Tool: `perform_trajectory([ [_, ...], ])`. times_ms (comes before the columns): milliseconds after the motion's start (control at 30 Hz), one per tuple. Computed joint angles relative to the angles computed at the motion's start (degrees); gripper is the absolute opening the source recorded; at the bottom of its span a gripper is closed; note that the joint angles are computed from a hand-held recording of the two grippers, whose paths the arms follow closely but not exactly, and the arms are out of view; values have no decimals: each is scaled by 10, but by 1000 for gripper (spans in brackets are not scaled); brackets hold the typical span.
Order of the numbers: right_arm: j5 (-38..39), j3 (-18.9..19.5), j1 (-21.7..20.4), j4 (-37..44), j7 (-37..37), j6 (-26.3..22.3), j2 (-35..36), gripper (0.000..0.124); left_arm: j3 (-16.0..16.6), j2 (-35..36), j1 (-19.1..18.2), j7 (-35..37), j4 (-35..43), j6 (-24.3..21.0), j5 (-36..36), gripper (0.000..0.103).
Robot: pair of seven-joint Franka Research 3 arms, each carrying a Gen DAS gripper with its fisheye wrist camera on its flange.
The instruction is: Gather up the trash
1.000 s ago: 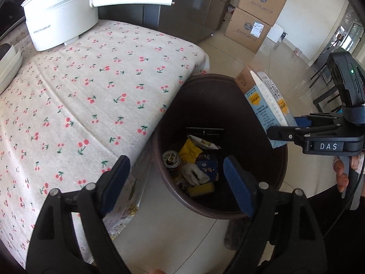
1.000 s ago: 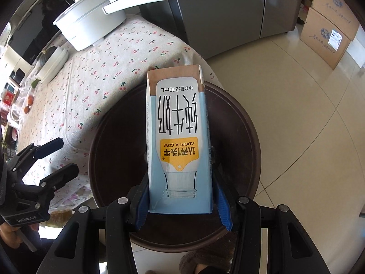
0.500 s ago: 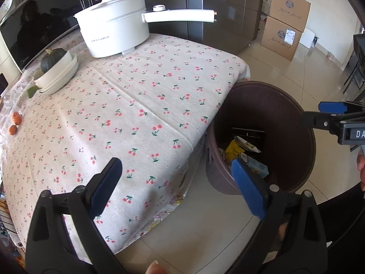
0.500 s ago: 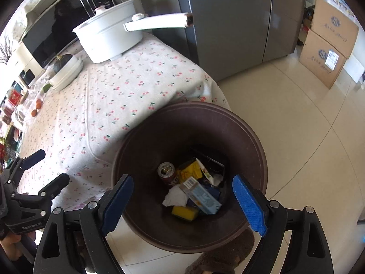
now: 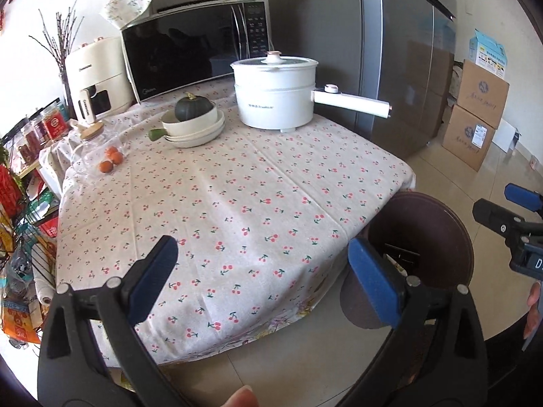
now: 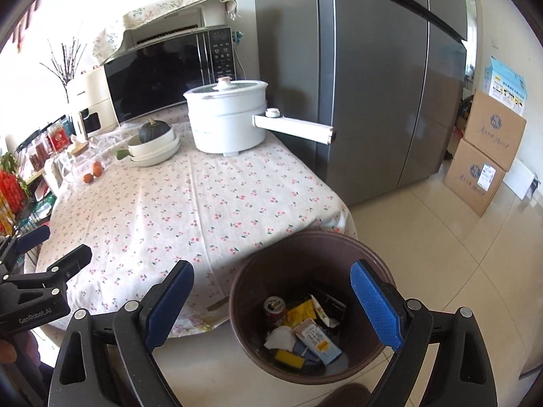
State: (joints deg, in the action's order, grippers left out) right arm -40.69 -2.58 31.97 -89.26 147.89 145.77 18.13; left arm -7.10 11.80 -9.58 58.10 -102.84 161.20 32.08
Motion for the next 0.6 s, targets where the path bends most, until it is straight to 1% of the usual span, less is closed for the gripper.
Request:
perform_trajectory([
  [67, -33, -6, 13, 7, 11, -3, 2, 97, 18, -13, -10, -50, -15, 13, 48, 102],
  [133, -68, -10, 25, 14, 26, -8, 3, 98, 28, -21, -14, -96, -24, 21, 91, 102],
  [233, -100, -11, 30, 22, 41, -9, 8, 100, 27, -30, -5, -133, -34, 32, 117, 102],
  [333, -104, -8, 28, 26, 43, -9, 12, 100, 27, -36, -1, -170, -40, 38, 144, 102],
  [400, -100, -6, 26, 28, 42, -7, 14, 100, 25, -39, 3, -186, -43, 42, 153, 102],
  [600, -101, -8, 27, 31, 43, -6, 18, 100, 17, -41, 9, -191, -46, 43, 164, 102],
])
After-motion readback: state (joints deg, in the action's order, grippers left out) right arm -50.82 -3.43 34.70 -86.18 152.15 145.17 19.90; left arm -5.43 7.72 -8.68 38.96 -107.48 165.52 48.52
